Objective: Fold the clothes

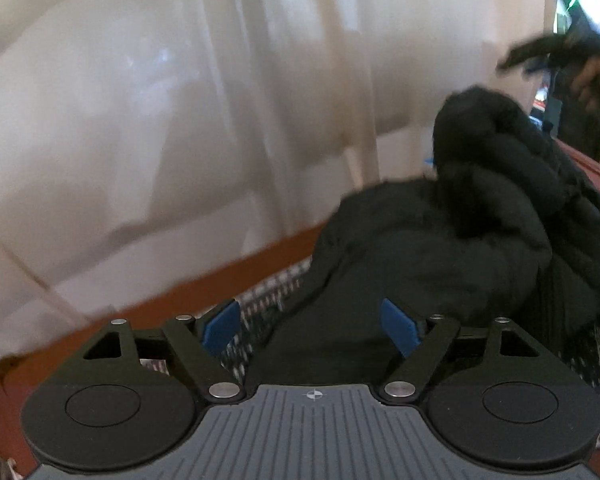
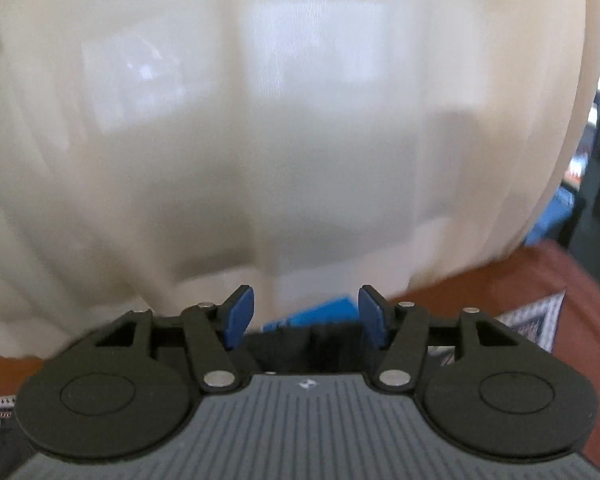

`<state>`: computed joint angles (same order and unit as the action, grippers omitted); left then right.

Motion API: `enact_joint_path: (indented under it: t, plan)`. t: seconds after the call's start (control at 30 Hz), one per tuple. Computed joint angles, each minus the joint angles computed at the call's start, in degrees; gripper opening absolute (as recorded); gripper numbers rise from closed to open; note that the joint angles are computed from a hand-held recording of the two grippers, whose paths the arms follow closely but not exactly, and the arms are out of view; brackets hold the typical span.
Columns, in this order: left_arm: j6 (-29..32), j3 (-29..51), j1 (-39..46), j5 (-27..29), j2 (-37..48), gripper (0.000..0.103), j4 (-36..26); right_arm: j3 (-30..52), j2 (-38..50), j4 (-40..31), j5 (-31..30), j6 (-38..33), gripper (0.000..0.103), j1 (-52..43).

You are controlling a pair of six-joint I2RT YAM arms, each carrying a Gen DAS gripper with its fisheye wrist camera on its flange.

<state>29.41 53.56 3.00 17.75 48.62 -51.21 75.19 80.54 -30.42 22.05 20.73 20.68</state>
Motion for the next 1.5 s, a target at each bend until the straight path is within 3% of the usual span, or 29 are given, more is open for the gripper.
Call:
enact_joint_path:
  t: [0.07,0.13,0.3,0.43,0.57,0.63,0.77,0.87,0.9,0.93,0.97,1.03,1.17,1.27,1.37,1.5]
  plan:
    - [0.79,-2.69,0.74,-0.02,-1.23,0.087,0.98,-0.54,-5.18,-1.96,0.79,-0.54,0.072,1.25]
    - [0.28,-6.11,0.28,-1.29,-2.96,0.088,3.90,-2.20,-11.43,-5.51,0.23,3.39,0.079,4.81]
    - [-1.74,-10.49,-1.05,-4.34,-2.12,0.091,8.86,-8.55,-17.23,-12.97,-5.68,19.72,0.082,18.41]
    - [-0.09,-10.39,2.30,-1.71,-0.40,0.091,6.79,-11.34,-11.59,-14.47,-12.02,32.89,0.084,25.49]
    - [8.89,-9.50,12.47,7.24,-1.87,0.092,0.99,-11.96,-6.15,-12.35,-16.05,45.11,0.084,26.23]
    - [10.07,-9.90,14.93,7.37,-1.68,0.093,1.34,-9.03,-1.48,-14.28,-16.93,49.14,0.084,26.31]
    - [4.50,-9.64,16.90,8.21,3.13,0.092,3.79,1.09,8.50,-22.48,-10.13,54.55,0.085,30.35]
    - [4.66,-8.87,17.97,10.48,5.36,0.089,1.41,4.68,13.77,-23.08,-6.85,53.89,0.084,30.94]
    - [5.58,-8.42,18.61,11.38,5.24,0.089,-0.08,3.85,14.06,-21.58,-6.74,53.11,0.082,30.71]
    - [7.10,-7.21,20.21,13.42,5.34,0.089,-2.12,3.04,14.37,-20.08,-6.64,52.32,0.062,30.49]
    - [8.82,-5.79,22.02,15.68,5.62,0.089,-4.33,-0.02,11.96,-17.04,-7.35,51.17,0.019,29.91]
    - [12.61,-2.79,25.68,20.11,6.52,0.089,-9.10,-6.35,6.56,-10.86,-9.28,48.81,0.012,28.52]
    - [12.90,3.75,26.38,24.31,7.92,0.090,-11.85,-11.16,-7.07,-14.20,-5.89,40.06,0.009,28.28]
    - [6.50,5.20,19.82,22.55,6.83,0.090,-6.80,-9.79,-16.21,-24.21,0.70,36.69,0.009,30.91]
    - [-1.03,5.25,7.26,16.24,6.53,0.090,-0.34,-6.22,-23.29,-35.41,7.21,35.18,0.008,34.27]
    - [-11.62,6.47,-12.72,6.45,9.96,0.091,6.90,-4.64,-30.82,-52.89,15.91,44.75,0.008,42.70]
